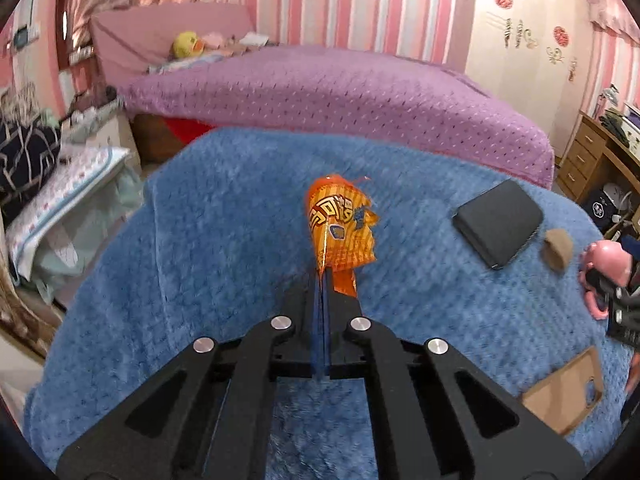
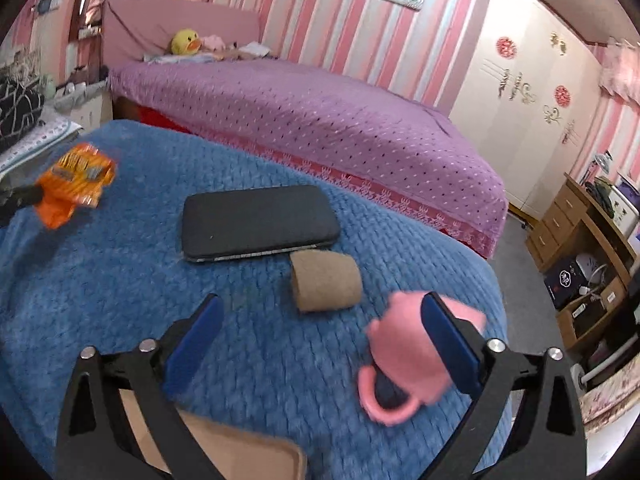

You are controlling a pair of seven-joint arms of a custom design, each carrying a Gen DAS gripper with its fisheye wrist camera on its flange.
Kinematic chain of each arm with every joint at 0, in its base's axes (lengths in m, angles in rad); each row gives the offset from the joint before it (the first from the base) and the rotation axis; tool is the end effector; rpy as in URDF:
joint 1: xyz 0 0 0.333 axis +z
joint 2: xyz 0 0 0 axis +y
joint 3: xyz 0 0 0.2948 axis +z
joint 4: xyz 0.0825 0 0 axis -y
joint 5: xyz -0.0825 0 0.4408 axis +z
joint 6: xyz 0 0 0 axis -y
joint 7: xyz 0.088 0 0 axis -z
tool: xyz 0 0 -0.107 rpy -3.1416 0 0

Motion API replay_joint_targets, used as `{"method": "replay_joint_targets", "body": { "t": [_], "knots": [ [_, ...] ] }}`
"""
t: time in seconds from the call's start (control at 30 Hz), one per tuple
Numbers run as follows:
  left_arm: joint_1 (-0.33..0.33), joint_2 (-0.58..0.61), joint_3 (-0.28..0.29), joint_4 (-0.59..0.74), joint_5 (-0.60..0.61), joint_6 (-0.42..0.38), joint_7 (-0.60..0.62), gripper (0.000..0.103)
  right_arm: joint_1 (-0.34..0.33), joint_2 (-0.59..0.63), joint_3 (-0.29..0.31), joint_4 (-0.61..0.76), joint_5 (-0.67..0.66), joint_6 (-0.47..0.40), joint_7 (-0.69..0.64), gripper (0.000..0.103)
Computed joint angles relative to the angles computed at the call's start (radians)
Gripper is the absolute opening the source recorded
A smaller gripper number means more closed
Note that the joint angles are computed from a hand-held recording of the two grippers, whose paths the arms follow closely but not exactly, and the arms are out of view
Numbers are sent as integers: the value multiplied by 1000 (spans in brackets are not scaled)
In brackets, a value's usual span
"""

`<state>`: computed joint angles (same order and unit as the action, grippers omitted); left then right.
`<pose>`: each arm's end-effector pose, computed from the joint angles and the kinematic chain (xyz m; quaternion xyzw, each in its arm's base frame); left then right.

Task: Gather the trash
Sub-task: 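Grasp the orange snack bag with the left tool while the right tool grasps the short cardboard tube, then carry the orange snack bag and short tube over the blue basket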

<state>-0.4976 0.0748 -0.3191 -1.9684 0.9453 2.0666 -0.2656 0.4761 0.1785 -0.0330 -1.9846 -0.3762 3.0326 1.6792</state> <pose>0.4669 -0.4318 0.4094 -0.8040 0.4462 -0.2147 0.3293 0.6028 0.3179 0.4245 -0.8194 0.3845 -0.2883 0.3124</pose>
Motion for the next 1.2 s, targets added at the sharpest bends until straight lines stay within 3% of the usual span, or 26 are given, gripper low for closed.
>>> {"method": "replay_joint_targets", "body": {
  "t": [0.1, 0.23, 0.37, 0.5, 0.53, 0.6, 0.67, 0.83, 1.03, 1.1, 1.2],
  "knots": [
    [6, -11, 4, -21, -10, 4, 6, 0, -31, 78, 46, 97, 98, -60, -92, 83],
    [18, -55, 0, -72, -20, 24, -8, 0, -28, 164, 51, 201, 173, -130, -153, 73],
    [28, -64, -7, -89, -30, 28, -20, 0, 47, 207, -32, 247, 90, -157, -96, 72],
    [39, -69, -8, -101, -32, 45, -29, 0, 74, 233, -64, 277, 34, -183, -59, 71],
    [40, -68, -9, -100, -31, 46, -27, 0, 72, 233, -62, 276, 27, -183, -61, 69],
    [41, -66, -11, -98, -30, 44, -22, 0, 58, 239, -41, 284, 41, -191, -81, 56],
    [40, -60, -12, -90, -29, 37, -17, 0, 36, 239, -15, 286, 76, -191, -111, 53],
    [37, -61, -12, -89, -20, 40, -23, 0, 50, 188, -39, 206, 68, -101, -99, 52],
    [23, -54, -21, -67, 1, 21, -9, 0, 29, 63, -23, 48, 107, 16, -126, 52],
    [18, -59, -23, -69, -2, 35, -19, 0, 3, 14, 1, -5, 143, 39, -154, 52],
    [5, -51, -34, -46, -7, 28, -17, 0, -88, -77, 94, -107, 313, 67, -287, 52]
  ]
}}
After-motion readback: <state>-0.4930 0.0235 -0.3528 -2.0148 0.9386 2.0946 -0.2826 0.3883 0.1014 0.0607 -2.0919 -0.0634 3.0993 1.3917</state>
